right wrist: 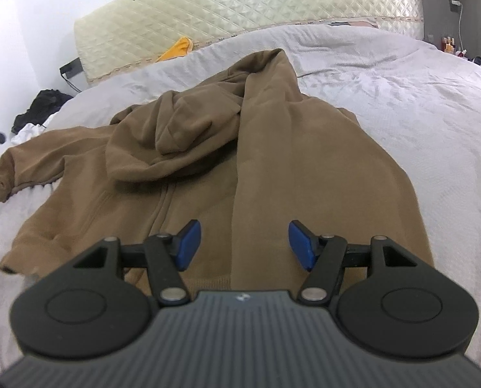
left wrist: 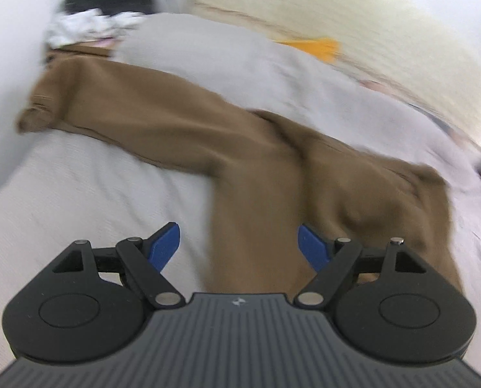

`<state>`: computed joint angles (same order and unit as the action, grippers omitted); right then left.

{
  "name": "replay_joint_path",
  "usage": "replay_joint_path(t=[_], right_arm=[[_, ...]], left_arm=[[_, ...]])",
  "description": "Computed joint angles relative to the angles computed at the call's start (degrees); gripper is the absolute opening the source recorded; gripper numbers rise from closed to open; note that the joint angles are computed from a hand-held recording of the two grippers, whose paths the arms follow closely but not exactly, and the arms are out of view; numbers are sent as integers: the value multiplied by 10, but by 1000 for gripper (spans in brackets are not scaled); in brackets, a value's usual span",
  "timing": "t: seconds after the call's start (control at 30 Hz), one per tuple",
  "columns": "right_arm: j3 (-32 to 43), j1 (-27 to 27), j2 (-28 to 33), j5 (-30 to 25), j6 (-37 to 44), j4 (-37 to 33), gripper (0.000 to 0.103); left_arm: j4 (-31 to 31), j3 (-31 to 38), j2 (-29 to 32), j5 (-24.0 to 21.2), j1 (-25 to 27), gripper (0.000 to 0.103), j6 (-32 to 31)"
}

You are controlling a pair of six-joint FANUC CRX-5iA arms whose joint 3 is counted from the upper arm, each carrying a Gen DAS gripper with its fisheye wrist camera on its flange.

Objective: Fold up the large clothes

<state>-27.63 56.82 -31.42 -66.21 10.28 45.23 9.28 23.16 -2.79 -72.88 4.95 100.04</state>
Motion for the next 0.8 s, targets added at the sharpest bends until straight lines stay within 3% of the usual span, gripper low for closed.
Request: replay_joint_path(t=[0.17,0.4,0.47,0.57,0.8], right_arm=[[4,32,-23,-50,9,-19,63],[-13,76,-55,-93,3,-12,63],[-15,88,-61,-97,-7,-9,72],[-19,99,-64,-96,-9,-5,85],[0,83,-32,-112,19,-27,86]], left_arm=[[-15,-67,-45,46,-105,83,51],[-181,-126,-91,151,-282,83,134],[-204,-136,-86,153,-309,83,136],[-210,-153,-72,138,-316,83,120],[-157,-194,-55,117,-264,82,102]])
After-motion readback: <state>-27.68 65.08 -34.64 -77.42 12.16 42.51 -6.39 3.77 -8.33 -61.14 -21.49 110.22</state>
